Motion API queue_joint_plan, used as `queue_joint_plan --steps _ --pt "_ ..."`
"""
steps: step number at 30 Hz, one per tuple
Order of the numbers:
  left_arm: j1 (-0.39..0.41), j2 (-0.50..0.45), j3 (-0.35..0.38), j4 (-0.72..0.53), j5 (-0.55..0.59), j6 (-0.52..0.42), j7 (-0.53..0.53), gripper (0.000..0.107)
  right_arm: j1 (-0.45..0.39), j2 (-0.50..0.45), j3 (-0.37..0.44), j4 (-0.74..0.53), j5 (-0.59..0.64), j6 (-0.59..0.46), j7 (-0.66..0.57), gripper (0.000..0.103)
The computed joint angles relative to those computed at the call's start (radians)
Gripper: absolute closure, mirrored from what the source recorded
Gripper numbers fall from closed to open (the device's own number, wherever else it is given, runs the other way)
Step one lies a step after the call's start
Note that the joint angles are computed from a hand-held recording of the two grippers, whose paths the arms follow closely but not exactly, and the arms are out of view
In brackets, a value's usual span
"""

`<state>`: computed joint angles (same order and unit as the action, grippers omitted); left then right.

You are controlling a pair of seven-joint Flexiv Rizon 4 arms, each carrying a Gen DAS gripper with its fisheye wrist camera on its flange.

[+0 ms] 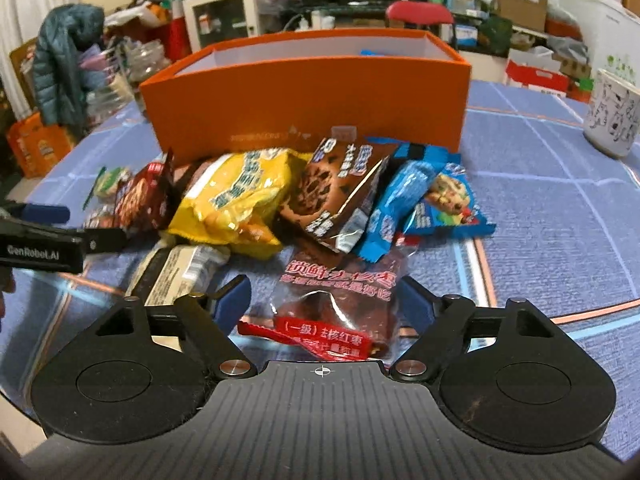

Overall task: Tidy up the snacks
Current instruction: 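Grasp a clear round cookie packet with the left tool while the right tool grasps the red date bag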

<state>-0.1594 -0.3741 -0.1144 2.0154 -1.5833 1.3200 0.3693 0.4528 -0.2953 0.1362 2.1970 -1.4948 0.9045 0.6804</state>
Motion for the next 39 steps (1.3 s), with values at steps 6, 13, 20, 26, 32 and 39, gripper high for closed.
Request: queue_joint_plan --steps 6,13,20,26,32,39 --pt "0.0 -0.025 0.002 0.002 0.125 0.068 -0.186 0.02 -0.001 -0.004 -0.001 0.004 -0.002 0.014 -0.007 0.037" --pt "0.06 -0.023 -0.039 -0.005 0.135 0.108 -0.243 0.021 -0.012 0.012 0.0 0.024 -0.021 0.02 0.017 0.041" --pt "0.011 -0.022 -0.029 -0.02 0.007 0.114 -0.139 0.024 0.005 -0.004 0.004 0.015 -0.034 -0.037 0.016 0.042" --pt "0.039 -0.027 -0.009 -0.015 0.118 0.045 -0.256 0.05 0.009 0.0 0.01 0.013 0.006 -0.042 -0.02 0.054" --pt "0.075 -0.021 -0.028 -0.009 0.18 0.026 -0.312 0.066 -0.002 0.014 0.011 0.019 0.007 0.026 -0.027 0.056" --pt "0.091 -0.006 -0.042 -0.004 0.18 0.025 -0.325 0.069 -0.005 0.031 0.015 0.037 0.0 0.053 -0.041 0.056"
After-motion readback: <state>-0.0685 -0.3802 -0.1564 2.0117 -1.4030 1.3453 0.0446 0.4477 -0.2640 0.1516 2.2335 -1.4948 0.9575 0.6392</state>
